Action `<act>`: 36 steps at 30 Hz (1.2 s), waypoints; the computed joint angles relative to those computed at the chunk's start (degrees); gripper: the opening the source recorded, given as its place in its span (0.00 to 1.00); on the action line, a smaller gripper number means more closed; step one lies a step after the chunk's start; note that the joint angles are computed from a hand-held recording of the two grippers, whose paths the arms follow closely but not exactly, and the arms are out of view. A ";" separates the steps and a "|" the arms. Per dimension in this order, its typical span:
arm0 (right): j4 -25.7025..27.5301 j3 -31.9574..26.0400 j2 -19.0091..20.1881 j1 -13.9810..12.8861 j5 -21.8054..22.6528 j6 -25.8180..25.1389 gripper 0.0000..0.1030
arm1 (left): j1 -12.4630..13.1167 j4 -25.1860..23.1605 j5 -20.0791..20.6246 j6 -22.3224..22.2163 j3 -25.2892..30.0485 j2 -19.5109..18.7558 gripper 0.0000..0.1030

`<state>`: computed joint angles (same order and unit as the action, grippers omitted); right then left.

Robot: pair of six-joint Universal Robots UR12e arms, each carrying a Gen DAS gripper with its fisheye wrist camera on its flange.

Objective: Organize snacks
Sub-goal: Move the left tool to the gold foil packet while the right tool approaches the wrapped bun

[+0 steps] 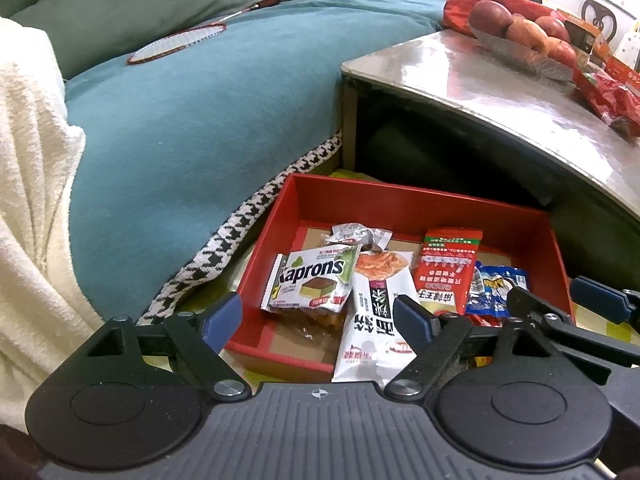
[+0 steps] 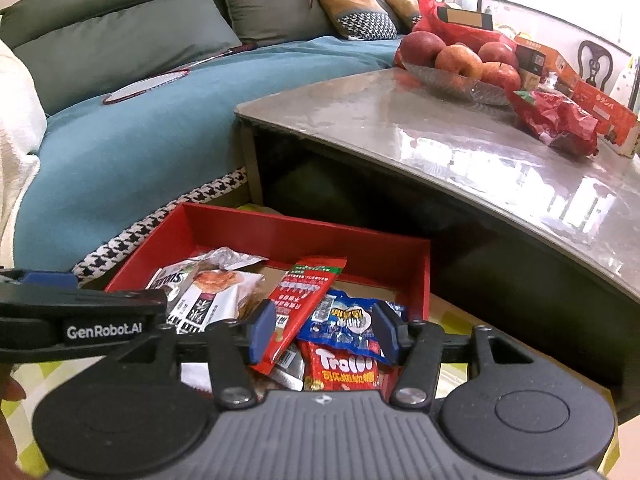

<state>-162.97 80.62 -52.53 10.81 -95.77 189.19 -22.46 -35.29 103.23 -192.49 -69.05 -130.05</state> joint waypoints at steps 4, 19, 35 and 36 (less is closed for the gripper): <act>0.26 1.04 -0.79 0.09 -0.45 -0.17 0.59 | -0.02 0.56 -0.33 0.25 -1.30 0.87 0.85; 0.86 6.80 -4.66 0.69 -1.80 -0.89 0.59 | -0.18 1.80 -1.54 0.88 -7.56 4.80 0.86; 5.50 11.81 -8.06 -0.07 0.31 -1.06 0.64 | -0.57 -5.48 -5.49 2.67 -10.39 6.23 0.87; 5.72 12.11 -8.25 -0.21 0.59 -0.84 0.65 | -0.48 -6.19 -6.24 2.38 -10.32 6.15 0.87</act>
<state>-157.25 92.72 -60.78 10.60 -95.17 188.35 -22.94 -41.48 96.99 -190.10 -79.37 -123.90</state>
